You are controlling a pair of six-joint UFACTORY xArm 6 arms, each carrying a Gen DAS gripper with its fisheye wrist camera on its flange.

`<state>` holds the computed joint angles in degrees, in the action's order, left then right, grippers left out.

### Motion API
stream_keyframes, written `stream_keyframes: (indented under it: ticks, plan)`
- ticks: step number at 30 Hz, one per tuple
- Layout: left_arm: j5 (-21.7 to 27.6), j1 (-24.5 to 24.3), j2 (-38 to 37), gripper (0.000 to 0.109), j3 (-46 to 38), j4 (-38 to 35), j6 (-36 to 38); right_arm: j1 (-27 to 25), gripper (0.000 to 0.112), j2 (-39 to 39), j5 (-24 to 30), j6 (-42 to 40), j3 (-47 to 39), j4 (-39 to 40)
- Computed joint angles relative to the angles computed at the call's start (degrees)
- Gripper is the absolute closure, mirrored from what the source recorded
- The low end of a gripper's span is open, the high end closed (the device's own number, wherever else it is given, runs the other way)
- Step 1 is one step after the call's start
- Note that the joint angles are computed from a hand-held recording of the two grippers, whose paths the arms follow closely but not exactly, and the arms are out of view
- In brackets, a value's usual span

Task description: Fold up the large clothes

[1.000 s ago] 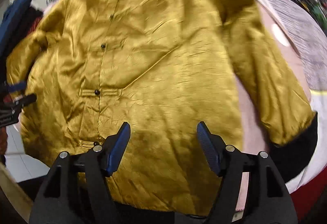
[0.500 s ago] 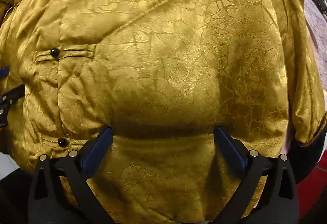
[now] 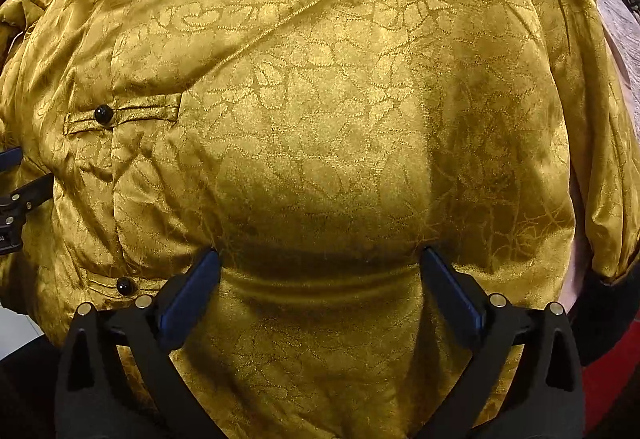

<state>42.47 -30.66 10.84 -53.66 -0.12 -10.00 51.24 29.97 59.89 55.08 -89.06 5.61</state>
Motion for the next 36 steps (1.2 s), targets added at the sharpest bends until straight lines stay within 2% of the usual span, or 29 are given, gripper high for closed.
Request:
stream_keyframes:
  ticks: [1, 4, 7, 10, 14, 19, 21, 22, 26, 27, 28, 29, 30, 31, 32, 34, 36]
  plan:
    - [0.72, 0.06, 0.34, 0.01, -0.67, -0.02, 0.14, -0.97, 0.014, -0.43, -1.25, -0.95, 0.85, 0.33]
    - [3.56, 0.03, 0.48, 0.011, -2.59, 0.79, -0.18, -1.37, 0.014, -6.65, -9.16, 3.25, 8.81, -0.22]
    - [3.76, -0.08, -0.11, 0.012, -3.09, 1.8, -1.33, -2.59, 0.014, -15.73, -16.82, 12.46, 20.28, -1.81]
    - [3.56, -0.36, -0.84, 0.012, -3.46, 2.9, -2.03, -3.39, 0.014, -24.26, -21.06, 23.83, 30.38, -5.87]
    - [3.26, -0.64, -1.75, 0.012, -4.33, 4.24, -2.71, -3.81, 0.014, -38.08, -19.71, 42.72, 43.68, -14.49]
    - [3.93, -1.23, -1.22, 0.012, -6.91, 4.95, -2.38, -3.23, 0.017, -54.03, -19.06, 63.73, 58.6, -19.84]
    - [4.57, -2.1, -0.78, 0.012, -8.4, 5.46, -2.35, -1.75, 0.022, -60.43, -17.09, 72.45, 63.02, -22.73]
    - [5.29, -2.6, 0.09, 0.012, -10.11, 5.52, -2.39, -0.75, 0.023, -63.02, -14.12, 75.5, 63.84, -24.13]
    - [6.49, -4.15, 1.11, 0.012, -13.07, 5.3, -2.11, 1.7, 0.023, -68.71, -2.09, 80.82, 63.87, -25.76]
    - [6.8, -4.44, 1.55, 0.012, -13.85, 5.31, -1.88, 0.88, 0.023, -71.42, -1.65, 80.37, 65.39, -25.17]
    - [7.11, -4.8, 2.04, 0.012, -14.71, 5.32, -1.69, 0.05, 0.023, -72.77, -3.6, 80.57, 67.16, -25.01]
    - [7.37, -5.14, 2.54, 0.012, -15.5, 5.35, -1.54, -1.62, 0.024, -74.5, -7.95, 80.28, 70.14, -24.62]
    - [7.52, -5.48, 2.8, 0.012, -15.86, 5.47, -1.65, -1.69, 0.039, -76.32, -10.55, 80.94, 72.33, -24.79]
    - [8.03, -5.91, 3.27, 0.012, -16.64, 5.68, -1.82, -2.92, 0.047, -76.57, -13.23, 80.66, 73.8, -25.16]
    - [8.28, -6.2, 3.76, 0.012, -17.18, 5.76, -1.98, -3.84, 0.06, -76.84, -14.49, 79.82, 74.54, -25.66]
    - [9.01, -6.76, 5.05, 0.012, -18.94, 5.71, -2.45, -5.73, 0.074, -75.18, -14.81, 76.61, 73.62, -25.42]
    - [9.34, -7.16, 5.05, 0.012, -19.39, 5.67, -3.0, -8.21, 0.096, -75.76, -14.79, 72.2, 73.05, -25.26]
